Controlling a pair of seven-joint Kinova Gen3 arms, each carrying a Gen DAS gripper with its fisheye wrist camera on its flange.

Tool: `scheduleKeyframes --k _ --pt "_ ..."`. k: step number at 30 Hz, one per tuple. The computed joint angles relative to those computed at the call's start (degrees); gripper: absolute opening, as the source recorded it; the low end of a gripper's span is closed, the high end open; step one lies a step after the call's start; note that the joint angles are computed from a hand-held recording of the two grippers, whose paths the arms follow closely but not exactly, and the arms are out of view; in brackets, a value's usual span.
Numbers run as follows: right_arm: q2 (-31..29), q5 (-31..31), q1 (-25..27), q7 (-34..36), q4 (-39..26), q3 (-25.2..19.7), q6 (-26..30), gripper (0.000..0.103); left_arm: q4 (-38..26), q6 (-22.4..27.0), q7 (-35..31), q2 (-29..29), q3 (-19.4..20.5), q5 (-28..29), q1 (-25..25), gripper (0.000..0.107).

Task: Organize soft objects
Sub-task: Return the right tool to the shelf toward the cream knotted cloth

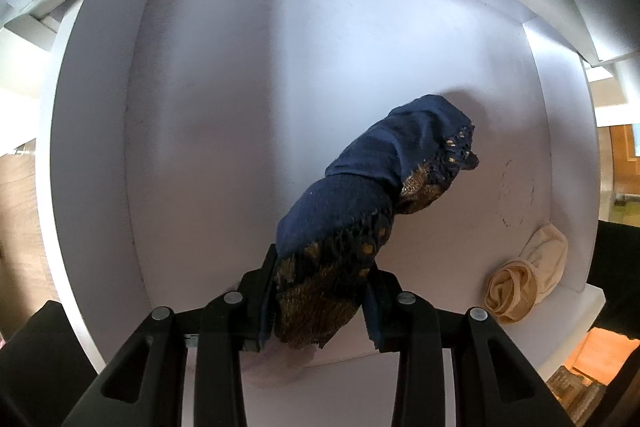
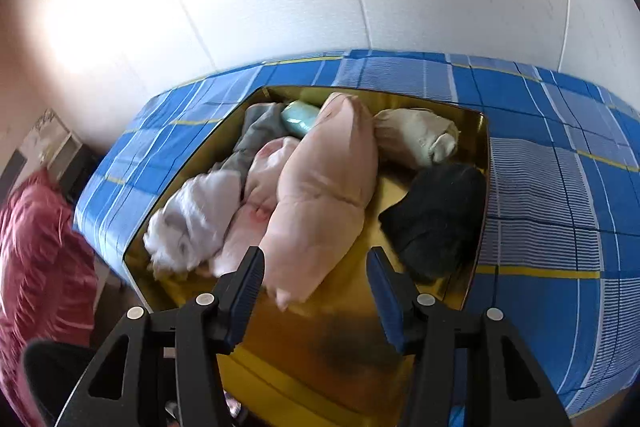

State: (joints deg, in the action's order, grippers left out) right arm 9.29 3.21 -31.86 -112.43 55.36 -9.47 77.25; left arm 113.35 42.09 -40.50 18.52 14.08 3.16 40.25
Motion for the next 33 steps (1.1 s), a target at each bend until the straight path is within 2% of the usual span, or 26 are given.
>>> scheduleKeyframes --k 5,12,19,24,28,31,33 --pt "-6.2 -2.2 0.9 2.8 8.0 -1.5 -4.2 0.054 0.2 -0.4 0.8 -0.1 0.0 -0.2 0.6 0.036" --pt "-12.0 -2.7 2.7 5.6 15.3 -3.2 -7.0 0.054 -0.2 -0.1 2.4 0.2 0.0 -1.1 1.7 0.036" --pt "-18.2 -2.7 4.6 3.0 22.7 -5.1 -9.3 0.054 0.7 -0.8 2.6 -1.0 0.0 -1.0 1.2 0.036" --pt "-23.1 -5.0 5.5 5.0 28.7 -5.5 -10.1 0.054 1.6 -1.1 4.5 -2.3 0.1 -1.1 1.5 0.036" --pt "-23.2 -8.5 5.7 9.2 31.2 -4.8 -7.1 0.054 2.5 -1.3 5.9 -4.1 0.3 -1.2 1.5 0.036" --pt "-18.6 -12.4 5.8 11.1 30.2 -3.6 -0.6 0.054 3.2 -1.6 7.3 -5.8 0.6 -1.4 1.5 0.036" --pt "-14.3 -12.5 4.8 11.2 29.9 -4.0 4.0 0.054 3.4 -1.4 8.1 -6.3 0.9 -1.6 1.5 0.036"
